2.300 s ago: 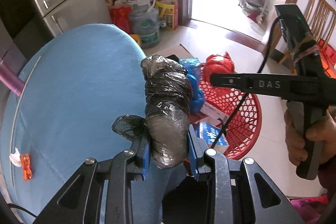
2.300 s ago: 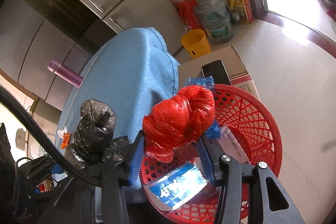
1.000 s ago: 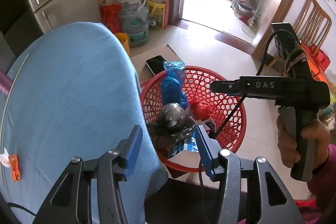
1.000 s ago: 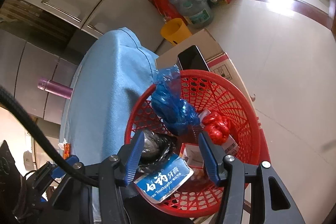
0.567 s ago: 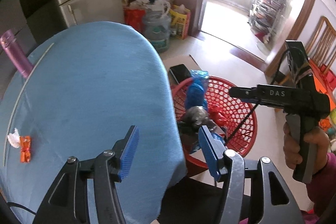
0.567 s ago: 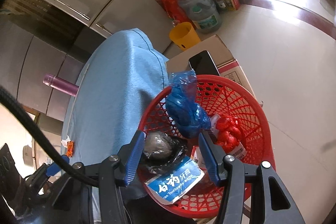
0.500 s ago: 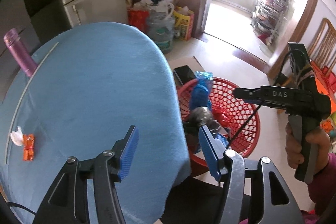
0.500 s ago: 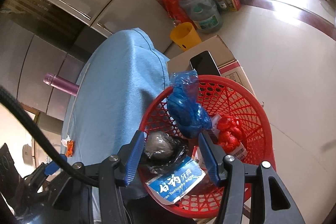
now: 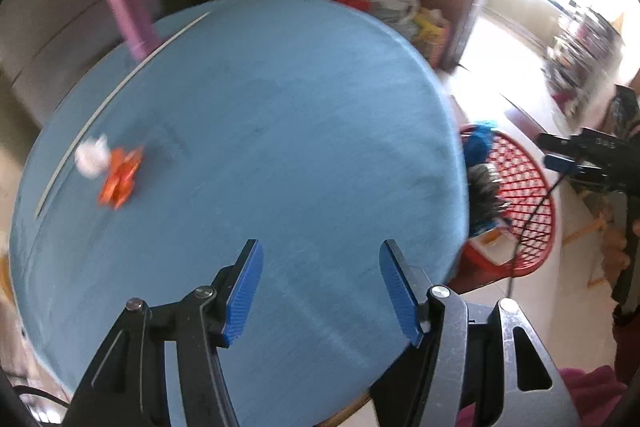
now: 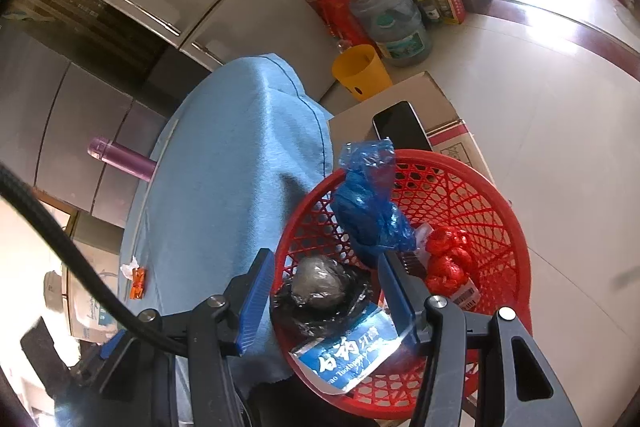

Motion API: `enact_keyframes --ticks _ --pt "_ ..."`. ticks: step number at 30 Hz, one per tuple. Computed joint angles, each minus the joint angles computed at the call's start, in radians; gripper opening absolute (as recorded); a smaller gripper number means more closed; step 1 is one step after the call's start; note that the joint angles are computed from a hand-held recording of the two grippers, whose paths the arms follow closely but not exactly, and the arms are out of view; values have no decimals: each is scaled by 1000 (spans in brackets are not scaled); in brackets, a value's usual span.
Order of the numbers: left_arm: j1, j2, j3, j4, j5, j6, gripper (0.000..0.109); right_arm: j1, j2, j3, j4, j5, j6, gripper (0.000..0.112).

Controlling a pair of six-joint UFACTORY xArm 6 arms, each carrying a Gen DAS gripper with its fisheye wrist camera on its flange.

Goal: Collect trash
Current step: 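Move both open grippers back over the table, then reach the left gripper to the white tissue while the right reaches the orange wrapper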

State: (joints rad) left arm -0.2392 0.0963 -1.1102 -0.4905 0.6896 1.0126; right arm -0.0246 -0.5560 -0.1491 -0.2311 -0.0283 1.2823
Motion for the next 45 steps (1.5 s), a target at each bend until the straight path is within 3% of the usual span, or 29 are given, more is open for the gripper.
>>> enact_keyframes --ticks 11,22,26,31,37,42,45 --pt "160 90 -100 49 -76 -152 61 56 163 -203 -130 1 16 58" --pt "313 210 -214 46 -63 -233 61 253 465 -554 198 78 -387 58" --pt "347 236 -235 25 -69 -219 61 343 629 -762 552 126 -737 58" --pt "379 264 -263 -5 -69 -204 61 389 842 -1064 647 247 -887 58" --pt "416 295 -281 13 -89 -220 61 403 1107 -1449 674 410 -915 58" --pt "453 329 -314 29 -90 -244 61 397 1313 -1759 605 545 -816 58" --pt "468 354 -343 41 -92 -262 61 390 1481 -2023 546 667 -735 58"
